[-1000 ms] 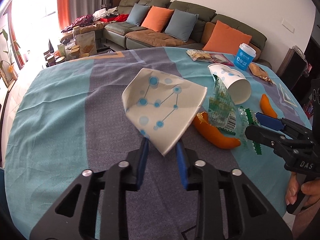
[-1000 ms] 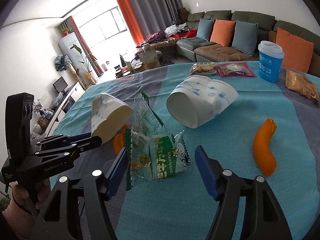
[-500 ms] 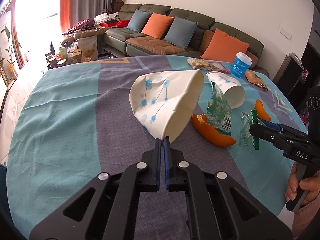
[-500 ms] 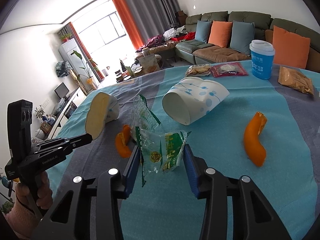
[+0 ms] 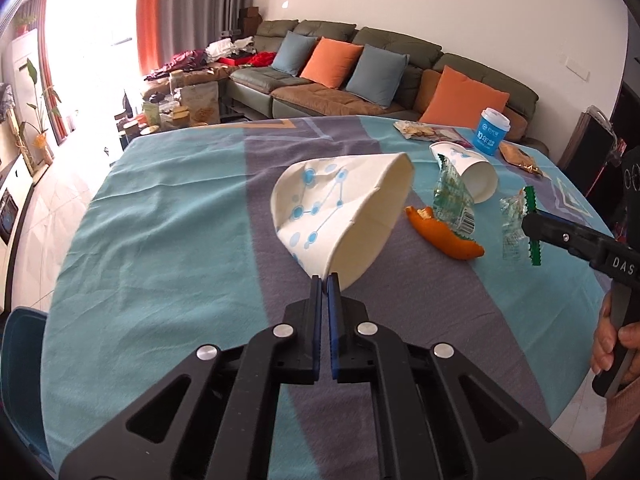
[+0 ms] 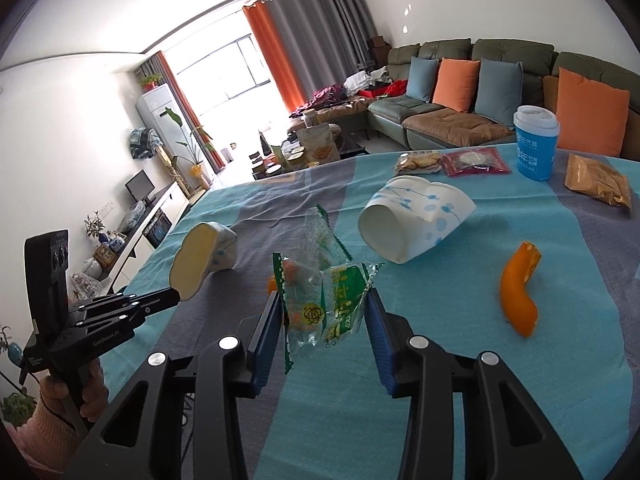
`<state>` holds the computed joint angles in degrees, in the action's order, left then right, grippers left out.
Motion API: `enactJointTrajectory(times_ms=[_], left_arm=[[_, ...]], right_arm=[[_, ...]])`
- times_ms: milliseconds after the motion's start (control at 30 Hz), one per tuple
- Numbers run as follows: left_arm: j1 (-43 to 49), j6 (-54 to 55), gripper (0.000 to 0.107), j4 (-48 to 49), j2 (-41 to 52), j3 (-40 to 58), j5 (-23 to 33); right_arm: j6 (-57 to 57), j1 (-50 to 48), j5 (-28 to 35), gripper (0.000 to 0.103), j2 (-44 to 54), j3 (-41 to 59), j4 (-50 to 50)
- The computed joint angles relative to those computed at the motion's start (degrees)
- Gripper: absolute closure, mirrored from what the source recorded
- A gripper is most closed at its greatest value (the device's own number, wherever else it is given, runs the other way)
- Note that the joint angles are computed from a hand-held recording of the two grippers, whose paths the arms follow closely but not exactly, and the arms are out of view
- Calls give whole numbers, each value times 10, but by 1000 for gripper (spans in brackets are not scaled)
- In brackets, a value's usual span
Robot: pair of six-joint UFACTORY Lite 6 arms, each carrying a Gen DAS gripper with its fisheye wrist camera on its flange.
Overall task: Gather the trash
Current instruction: 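Carry the paper cone and snack bag over the teal bin with both tools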
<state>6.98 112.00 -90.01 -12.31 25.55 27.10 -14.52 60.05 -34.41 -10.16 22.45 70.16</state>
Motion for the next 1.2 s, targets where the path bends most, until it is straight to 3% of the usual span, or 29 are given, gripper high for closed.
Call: enactJointTrajectory(times_ms=[600,1000,1133,1200], left_arm=[[300,-25,104,185,-126,-59,171],[504,9,104,257,-126,-29,300],[557,38,104,274,-111,-20,322],[571,57,104,269,-110,-24,307]], right_arm=[[41,28,22,63,121,123,-93],[29,38,59,63,231,256,-135],[20,43,73,63,261,295,-137],[13,43,79,63,275,312,-136]])
